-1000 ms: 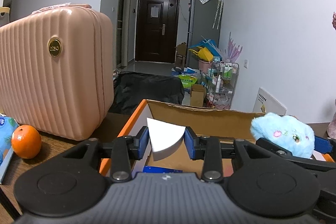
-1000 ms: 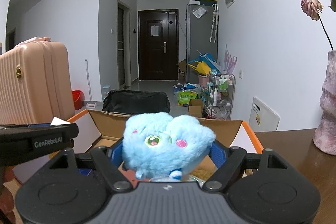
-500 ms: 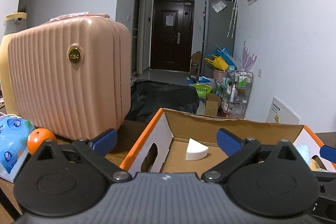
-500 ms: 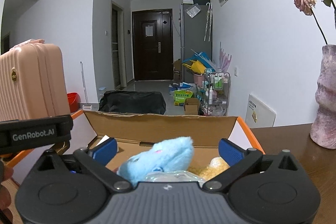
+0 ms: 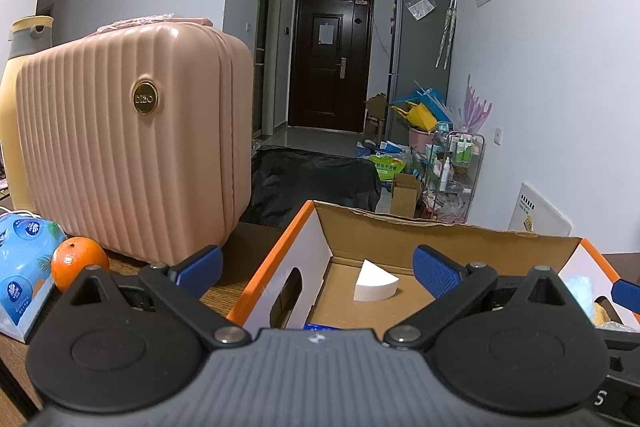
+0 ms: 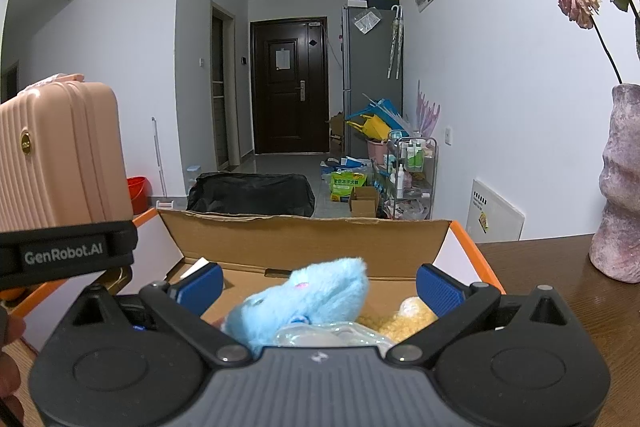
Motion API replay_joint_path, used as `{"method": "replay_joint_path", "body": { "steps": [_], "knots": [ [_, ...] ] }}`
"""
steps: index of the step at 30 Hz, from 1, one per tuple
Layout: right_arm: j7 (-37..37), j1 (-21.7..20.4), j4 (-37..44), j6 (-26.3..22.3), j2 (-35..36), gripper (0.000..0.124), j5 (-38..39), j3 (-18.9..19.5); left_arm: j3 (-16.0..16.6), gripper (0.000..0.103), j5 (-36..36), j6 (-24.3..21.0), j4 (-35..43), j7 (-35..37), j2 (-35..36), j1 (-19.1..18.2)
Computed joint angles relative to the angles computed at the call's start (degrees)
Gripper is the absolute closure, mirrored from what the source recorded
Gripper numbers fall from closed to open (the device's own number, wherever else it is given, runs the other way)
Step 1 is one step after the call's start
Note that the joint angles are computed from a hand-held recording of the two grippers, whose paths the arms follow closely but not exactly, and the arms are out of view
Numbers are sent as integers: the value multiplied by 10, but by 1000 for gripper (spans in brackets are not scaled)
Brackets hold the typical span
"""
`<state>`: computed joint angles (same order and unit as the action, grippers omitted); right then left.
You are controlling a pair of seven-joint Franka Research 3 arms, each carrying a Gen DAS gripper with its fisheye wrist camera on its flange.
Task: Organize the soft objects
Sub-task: 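Open both grippers to drop the plush toy and wedge sponge into the box, then move both grippers back over the table toward the purple bag and towel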
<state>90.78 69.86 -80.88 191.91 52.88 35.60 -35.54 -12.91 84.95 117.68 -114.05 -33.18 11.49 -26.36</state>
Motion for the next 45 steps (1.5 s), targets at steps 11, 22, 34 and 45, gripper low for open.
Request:
{"method": "replay_joint_path", "body": {
  "steps": [11,22,34,45],
  "knots": [
    [-6,3,-4,4,-3,21,7,-3,0,0,-1,2,-2,0,-2,1],
    [-81,28,-43,47,-27,21,65,1,-6,0,9,-12,-20,-8,-12,-4],
    [-173,13,-93,104,-80,21,114,65,-18,0,-2,0,-48,-12,-37,0],
    [-222,-53,-149,172,-139,21,103,173,-33,0,-2,3,-88,-44,-73,5]
  ]
}}
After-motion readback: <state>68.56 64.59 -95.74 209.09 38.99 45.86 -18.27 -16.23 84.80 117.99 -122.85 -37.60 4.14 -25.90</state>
